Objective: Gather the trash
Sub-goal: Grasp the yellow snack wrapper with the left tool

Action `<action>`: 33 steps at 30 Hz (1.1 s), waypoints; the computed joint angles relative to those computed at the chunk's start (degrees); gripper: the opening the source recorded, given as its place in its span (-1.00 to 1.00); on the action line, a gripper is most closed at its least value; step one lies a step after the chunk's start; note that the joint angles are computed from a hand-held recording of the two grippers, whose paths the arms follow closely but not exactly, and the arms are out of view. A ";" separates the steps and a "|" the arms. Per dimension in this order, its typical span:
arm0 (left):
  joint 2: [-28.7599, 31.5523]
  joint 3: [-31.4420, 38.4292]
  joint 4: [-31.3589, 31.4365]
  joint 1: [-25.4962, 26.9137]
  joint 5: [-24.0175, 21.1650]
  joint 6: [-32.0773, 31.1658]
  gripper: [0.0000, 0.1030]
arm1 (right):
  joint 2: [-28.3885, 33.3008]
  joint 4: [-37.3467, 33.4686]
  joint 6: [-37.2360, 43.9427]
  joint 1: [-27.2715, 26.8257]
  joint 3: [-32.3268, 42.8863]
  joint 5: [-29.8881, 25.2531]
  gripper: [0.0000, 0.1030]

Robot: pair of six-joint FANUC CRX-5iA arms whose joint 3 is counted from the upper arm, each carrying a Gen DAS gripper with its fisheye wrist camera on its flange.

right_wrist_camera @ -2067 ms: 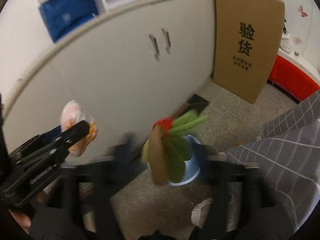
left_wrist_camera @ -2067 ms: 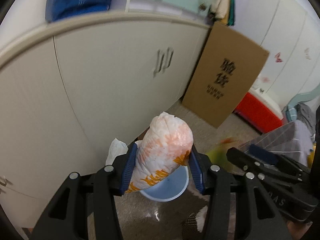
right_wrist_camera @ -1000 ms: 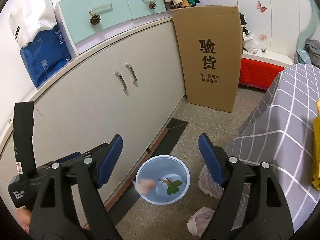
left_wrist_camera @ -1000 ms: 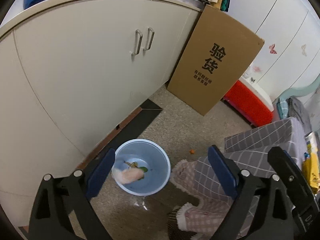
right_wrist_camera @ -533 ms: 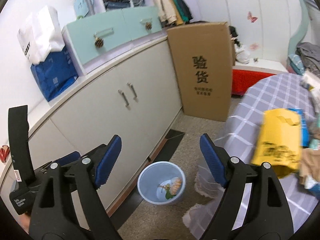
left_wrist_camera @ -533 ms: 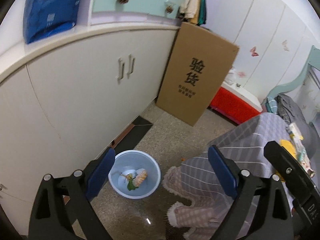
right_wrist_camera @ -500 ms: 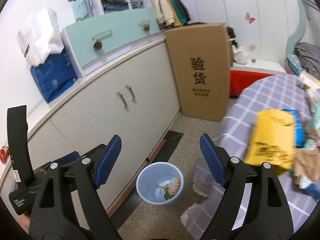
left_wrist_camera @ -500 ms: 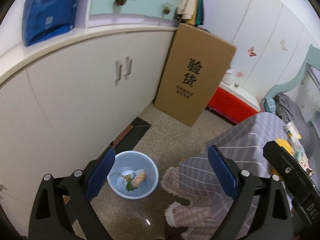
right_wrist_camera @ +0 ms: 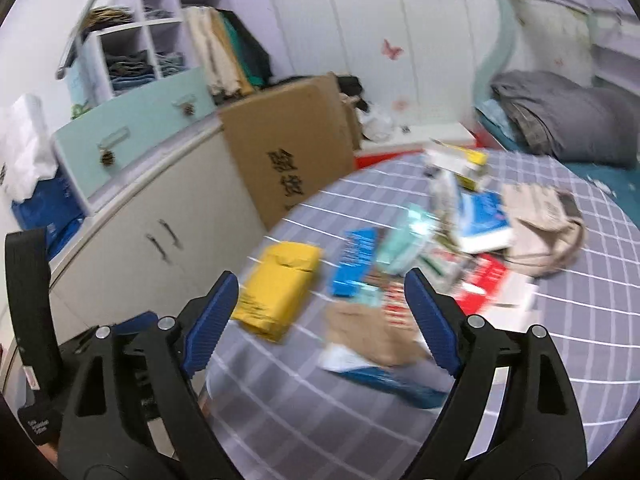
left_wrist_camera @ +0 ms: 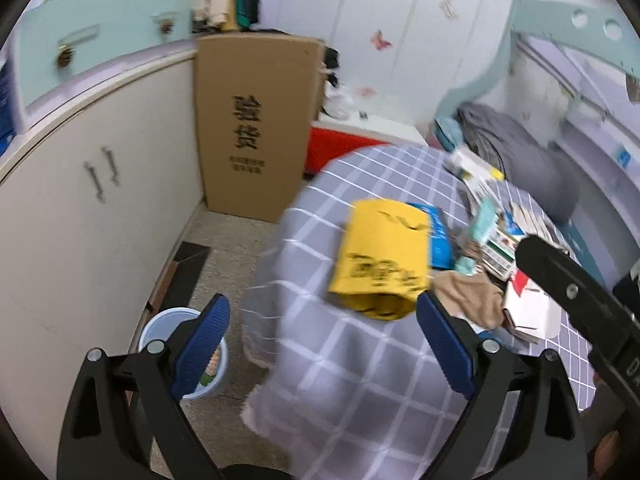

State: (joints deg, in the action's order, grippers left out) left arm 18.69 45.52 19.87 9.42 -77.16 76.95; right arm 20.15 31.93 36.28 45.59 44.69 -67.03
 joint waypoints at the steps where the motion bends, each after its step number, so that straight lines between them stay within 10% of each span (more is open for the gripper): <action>1: 1.06 1.73 -1.01 -1.17 -0.68 0.56 0.79 | -1.05 -0.52 -0.15 -0.76 -1.40 -0.07 0.62; 9: 6.68 11.64 -9.66 -6.61 -3.74 2.33 0.78 | -4.93 -2.36 -0.97 -4.10 -7.17 0.04 0.62; 13: 8.77 15.05 -10.21 -6.62 -7.00 2.02 -0.15 | -4.64 -4.41 0.97 -4.88 -6.60 -0.15 0.62; 20: 1.11 2.16 -4.83 -4.01 1.99 1.23 -0.30 | -0.09 -6.18 9.00 -3.50 -0.03 -5.56 0.61; 25: -1.29 -1.20 -2.20 -2.16 4.17 0.98 -0.31 | 5.41 -8.19 14.87 -2.80 8.15 -11.54 0.24; 30: -2.83 -3.72 0.38 -0.37 4.77 -0.10 -0.31 | 10.55 -7.97 18.23 -2.27 15.77 -16.98 -0.78; 33: -4.08 -5.47 1.80 0.62 5.58 -0.76 -0.32 | 7.59 -6.88 16.92 -1.90 11.87 -13.58 -0.90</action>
